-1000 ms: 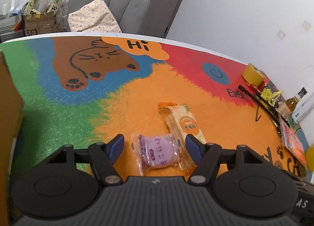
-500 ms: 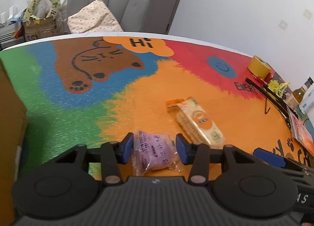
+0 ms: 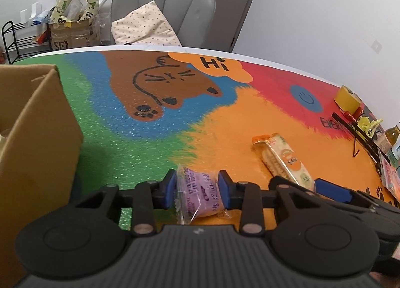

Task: Organize snacks
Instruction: 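Grasp the purple-wrapped cake with the left tool while the right tool grasps the orange-labelled biscuit pack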

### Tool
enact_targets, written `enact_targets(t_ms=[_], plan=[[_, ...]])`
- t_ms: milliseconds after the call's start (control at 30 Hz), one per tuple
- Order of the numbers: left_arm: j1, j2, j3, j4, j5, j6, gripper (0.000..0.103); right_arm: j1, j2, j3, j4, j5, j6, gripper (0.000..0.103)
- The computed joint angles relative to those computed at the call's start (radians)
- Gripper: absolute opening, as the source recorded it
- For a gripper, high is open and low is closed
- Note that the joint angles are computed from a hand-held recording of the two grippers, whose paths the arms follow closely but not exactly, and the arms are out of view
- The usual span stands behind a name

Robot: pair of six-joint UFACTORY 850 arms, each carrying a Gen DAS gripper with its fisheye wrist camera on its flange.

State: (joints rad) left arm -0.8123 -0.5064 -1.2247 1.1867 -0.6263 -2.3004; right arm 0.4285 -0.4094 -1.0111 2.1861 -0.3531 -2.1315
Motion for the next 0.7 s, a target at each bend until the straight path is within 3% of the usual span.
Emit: enact_targets(t_ms=[100, 167, 200, 233, 300, 533, 700], plan=[[0.0, 0.004, 0.006, 0.005, 0.002, -0.005, 0.033, 0.02, 0.006, 0.011, 0.149, 0.037, -0.168, 0.078], [-0.003, 0.008, 0.011, 0.006, 0.003, -0.003, 0.033, 0.024, 0.014, 0.019, 0.22, 0.051, -0.245, 0.057], [-0.004, 0.008, 0.012, 0.006, 0.002, -0.001, 0.033, 0.019, 0.02, 0.023, 0.215, 0.059, -0.241, 0.039], [-0.005, 0.007, 0.011, 0.005, 0.003, 0.001, 0.034, 0.011, 0.023, 0.025, 0.175, 0.052, -0.195, 0.034], [-0.007, 0.007, 0.011, 0.002, 0.011, 0.005, 0.034, -0.011, 0.034, 0.036, 0.046, 0.026, -0.062, 0.034], [-0.018, 0.012, 0.007, -0.035, 0.02, 0.049, 0.038, -0.035, 0.082, 0.094, 0.001, 0.016, -0.014, 0.034], [-0.03, 0.006, -0.012, -0.061, -0.021, 0.088, 0.065, -0.036, 0.105, 0.108, -0.053, 0.045, 0.036, 0.034]])
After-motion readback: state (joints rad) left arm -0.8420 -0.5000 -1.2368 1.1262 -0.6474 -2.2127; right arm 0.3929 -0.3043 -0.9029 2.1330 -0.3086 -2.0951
